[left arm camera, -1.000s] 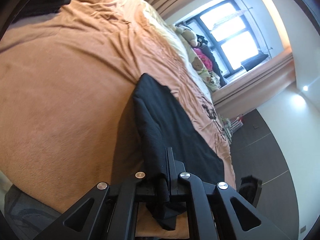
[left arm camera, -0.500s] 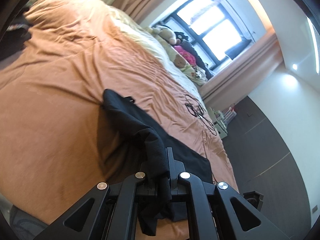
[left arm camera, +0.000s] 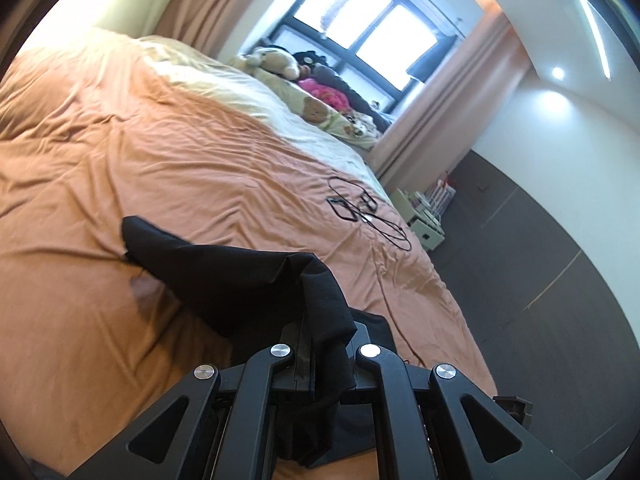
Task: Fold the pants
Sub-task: 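Lift the pants leg with the left tool and fold it toward the right tool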
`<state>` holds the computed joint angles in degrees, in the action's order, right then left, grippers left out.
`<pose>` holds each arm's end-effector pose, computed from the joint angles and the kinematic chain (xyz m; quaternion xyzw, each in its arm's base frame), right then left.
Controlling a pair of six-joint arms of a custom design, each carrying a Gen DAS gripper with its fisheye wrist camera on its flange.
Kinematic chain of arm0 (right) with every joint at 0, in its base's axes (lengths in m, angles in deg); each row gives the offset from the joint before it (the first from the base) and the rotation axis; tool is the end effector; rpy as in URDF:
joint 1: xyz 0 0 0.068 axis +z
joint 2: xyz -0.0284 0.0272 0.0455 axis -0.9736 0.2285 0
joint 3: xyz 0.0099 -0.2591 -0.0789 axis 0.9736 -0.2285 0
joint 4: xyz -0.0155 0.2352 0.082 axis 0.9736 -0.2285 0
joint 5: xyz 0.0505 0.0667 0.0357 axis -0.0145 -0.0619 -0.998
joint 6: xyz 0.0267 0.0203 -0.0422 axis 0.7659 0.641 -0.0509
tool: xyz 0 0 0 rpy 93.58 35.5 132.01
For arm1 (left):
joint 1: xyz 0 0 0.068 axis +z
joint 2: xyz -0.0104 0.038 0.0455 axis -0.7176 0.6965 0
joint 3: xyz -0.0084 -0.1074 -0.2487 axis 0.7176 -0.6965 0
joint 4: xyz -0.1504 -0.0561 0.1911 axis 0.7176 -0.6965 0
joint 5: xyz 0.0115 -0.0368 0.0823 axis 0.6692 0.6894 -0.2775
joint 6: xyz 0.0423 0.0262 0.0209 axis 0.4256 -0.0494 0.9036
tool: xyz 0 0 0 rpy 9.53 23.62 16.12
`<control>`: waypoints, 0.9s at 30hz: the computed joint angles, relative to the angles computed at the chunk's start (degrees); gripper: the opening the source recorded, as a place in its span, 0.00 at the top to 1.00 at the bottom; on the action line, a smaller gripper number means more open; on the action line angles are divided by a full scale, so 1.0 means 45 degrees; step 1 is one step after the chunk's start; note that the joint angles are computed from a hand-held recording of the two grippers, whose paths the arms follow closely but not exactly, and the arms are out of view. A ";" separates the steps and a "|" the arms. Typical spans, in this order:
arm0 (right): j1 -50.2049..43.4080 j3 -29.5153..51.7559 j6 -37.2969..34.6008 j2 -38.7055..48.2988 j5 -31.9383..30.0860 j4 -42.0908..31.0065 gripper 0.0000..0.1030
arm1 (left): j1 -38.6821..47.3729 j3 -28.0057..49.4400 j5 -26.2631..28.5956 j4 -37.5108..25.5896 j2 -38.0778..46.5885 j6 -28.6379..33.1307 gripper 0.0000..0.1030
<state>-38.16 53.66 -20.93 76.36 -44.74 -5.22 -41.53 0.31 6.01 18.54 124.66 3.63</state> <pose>0.1666 0.1393 0.2693 -0.0560 0.8695 0.3423 0.3516 0.1928 -0.0009 0.2789 -0.1125 0.8516 -0.2784 0.4297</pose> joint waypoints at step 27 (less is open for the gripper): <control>-0.6506 -0.2714 -0.1464 -0.3475 -0.5246 -0.0853 0.96 | -0.8890 0.5151 -0.4316 0.1434 0.8987 -0.0834 0.94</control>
